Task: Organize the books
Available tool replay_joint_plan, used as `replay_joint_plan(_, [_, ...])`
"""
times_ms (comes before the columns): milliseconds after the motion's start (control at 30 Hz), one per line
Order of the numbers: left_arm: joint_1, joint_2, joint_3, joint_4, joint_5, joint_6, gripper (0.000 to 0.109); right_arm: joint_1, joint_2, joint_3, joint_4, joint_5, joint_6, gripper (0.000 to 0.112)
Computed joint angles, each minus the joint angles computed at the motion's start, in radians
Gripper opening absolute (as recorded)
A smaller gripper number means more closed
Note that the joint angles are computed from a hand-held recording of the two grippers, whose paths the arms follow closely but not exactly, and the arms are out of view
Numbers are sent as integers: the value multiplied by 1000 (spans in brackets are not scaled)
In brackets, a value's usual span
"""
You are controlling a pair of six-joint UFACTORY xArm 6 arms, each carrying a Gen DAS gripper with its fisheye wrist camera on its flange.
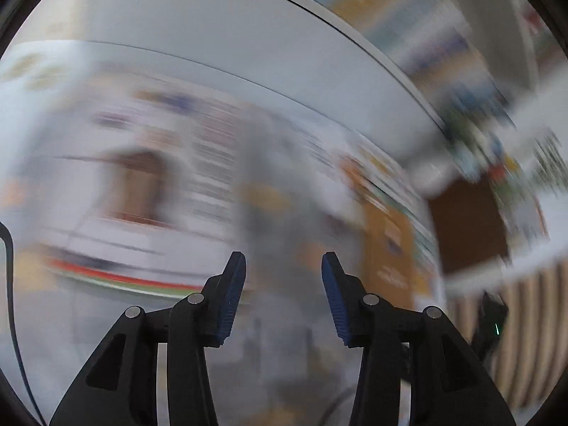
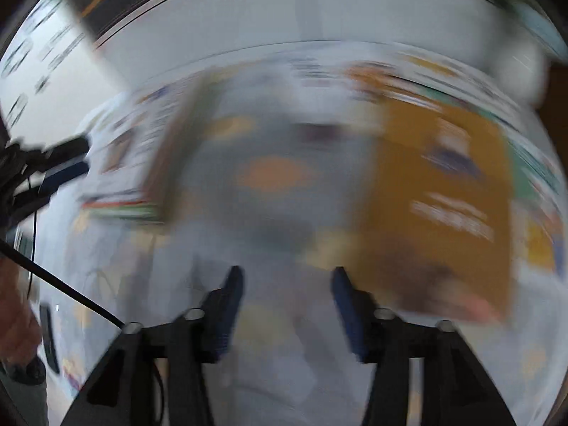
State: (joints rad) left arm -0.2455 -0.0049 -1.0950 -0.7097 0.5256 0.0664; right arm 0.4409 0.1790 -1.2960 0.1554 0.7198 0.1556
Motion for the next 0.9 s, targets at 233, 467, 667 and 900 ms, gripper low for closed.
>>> replay_joint_plan(233, [-189,305,-321,55,112,-16,43,-259,-178,248,76,-100,113,57])
replay_joint_plan(467, [-196,410,-389,152,126,-187,44,-324,-108,231,309,-85,-46,43])
replay_joint_plan(667, [-198,348,-331,11,173,-48,51,-280,-133,273,403,-102,-129,41])
replay_joint_plan(900, [-199,87,-10,-163,189,107,51,-252,-268,416,473,-39,-189,42])
